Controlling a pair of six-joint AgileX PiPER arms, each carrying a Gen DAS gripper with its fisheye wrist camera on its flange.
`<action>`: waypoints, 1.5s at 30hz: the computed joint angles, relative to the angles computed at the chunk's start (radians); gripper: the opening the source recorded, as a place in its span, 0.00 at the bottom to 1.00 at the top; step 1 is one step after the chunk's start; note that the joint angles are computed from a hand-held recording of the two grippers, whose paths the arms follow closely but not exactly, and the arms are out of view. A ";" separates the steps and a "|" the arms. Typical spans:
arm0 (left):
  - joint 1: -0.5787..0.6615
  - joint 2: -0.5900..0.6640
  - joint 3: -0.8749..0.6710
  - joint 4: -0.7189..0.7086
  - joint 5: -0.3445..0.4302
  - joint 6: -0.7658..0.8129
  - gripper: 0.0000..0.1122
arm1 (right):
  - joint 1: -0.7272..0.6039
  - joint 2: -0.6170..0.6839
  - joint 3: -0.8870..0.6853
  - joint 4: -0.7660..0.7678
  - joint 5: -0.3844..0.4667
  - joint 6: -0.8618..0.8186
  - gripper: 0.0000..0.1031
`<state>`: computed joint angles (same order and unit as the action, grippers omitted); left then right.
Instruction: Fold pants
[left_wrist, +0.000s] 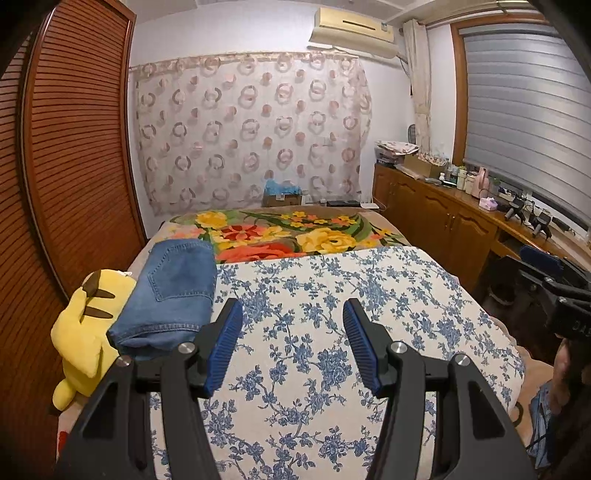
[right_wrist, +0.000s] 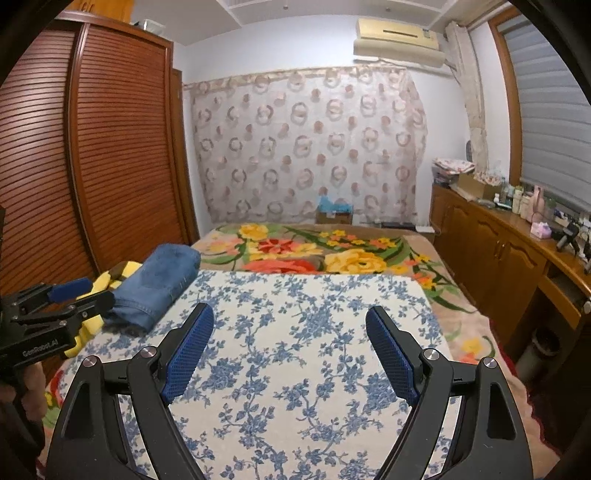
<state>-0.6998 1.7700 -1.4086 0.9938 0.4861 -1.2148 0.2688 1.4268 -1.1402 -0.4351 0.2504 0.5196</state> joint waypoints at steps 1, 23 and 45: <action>-0.004 -0.007 0.000 0.009 0.007 -0.007 0.50 | 0.007 -0.008 -0.002 -0.042 0.009 0.039 0.84; -0.049 -0.106 0.069 0.159 0.058 -0.132 0.50 | 0.075 -0.076 0.010 -0.382 0.051 0.380 0.84; -0.043 -0.119 0.086 0.160 0.053 -0.137 0.50 | 0.067 -0.079 0.011 -0.362 0.060 0.363 0.84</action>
<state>-0.7425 1.6505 -1.3229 1.1538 0.5388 -1.3523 0.3357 1.3477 -1.1291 -0.7975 0.3105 0.8826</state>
